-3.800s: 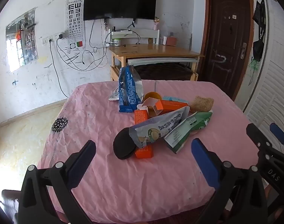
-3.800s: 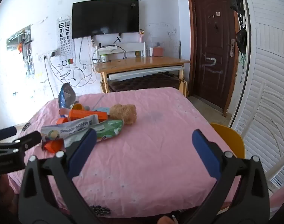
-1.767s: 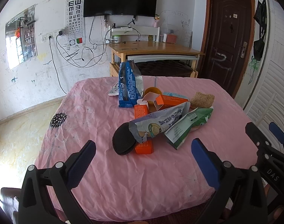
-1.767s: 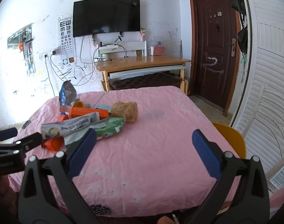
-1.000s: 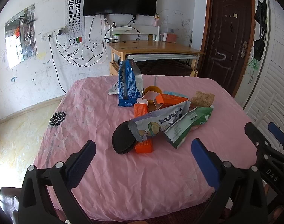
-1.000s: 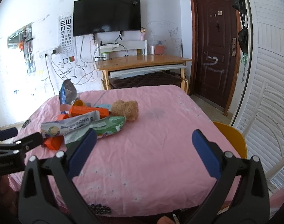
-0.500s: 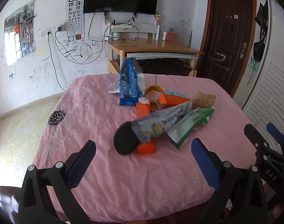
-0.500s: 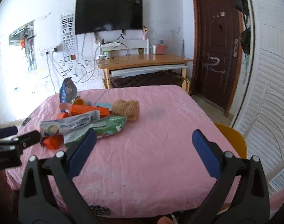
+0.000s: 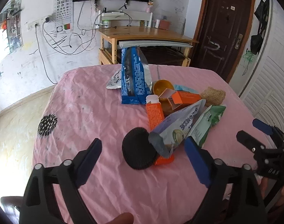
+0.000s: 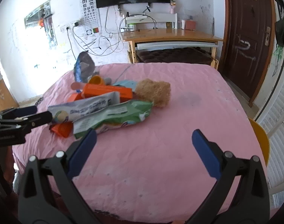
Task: Collect trash
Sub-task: 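Grasp the blue snack bag with the left tool while the right tool grasps the brown sponge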
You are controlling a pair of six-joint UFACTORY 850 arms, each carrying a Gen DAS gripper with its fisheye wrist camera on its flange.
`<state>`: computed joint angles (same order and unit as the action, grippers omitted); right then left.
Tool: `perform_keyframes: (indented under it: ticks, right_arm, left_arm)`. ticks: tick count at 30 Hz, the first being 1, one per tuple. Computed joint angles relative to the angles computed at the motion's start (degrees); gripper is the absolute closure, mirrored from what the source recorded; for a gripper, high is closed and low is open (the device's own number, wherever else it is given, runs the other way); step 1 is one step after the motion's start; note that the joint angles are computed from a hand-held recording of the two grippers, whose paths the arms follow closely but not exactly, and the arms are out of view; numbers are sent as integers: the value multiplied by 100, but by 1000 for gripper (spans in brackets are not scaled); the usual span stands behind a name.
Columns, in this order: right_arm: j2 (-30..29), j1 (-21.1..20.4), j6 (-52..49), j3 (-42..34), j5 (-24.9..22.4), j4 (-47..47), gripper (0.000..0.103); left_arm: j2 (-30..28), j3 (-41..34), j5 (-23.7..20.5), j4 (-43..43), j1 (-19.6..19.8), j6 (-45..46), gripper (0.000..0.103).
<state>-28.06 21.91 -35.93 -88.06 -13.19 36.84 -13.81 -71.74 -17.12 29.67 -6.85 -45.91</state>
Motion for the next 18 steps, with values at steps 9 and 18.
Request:
perform_keyframes:
  ticks: [9, 18]
  right_arm:
    - [-1007, -253, 1067, -1811, -1128, -774, 5]
    - [-2183, -303, 1521, -3746, -2345, -915, 5]
  left_arm:
    - [-1149, -1915, -742, -1344, 463, 1373, 19]
    - [-2498, -3880, -1687, -2292, 624, 2429, 19]
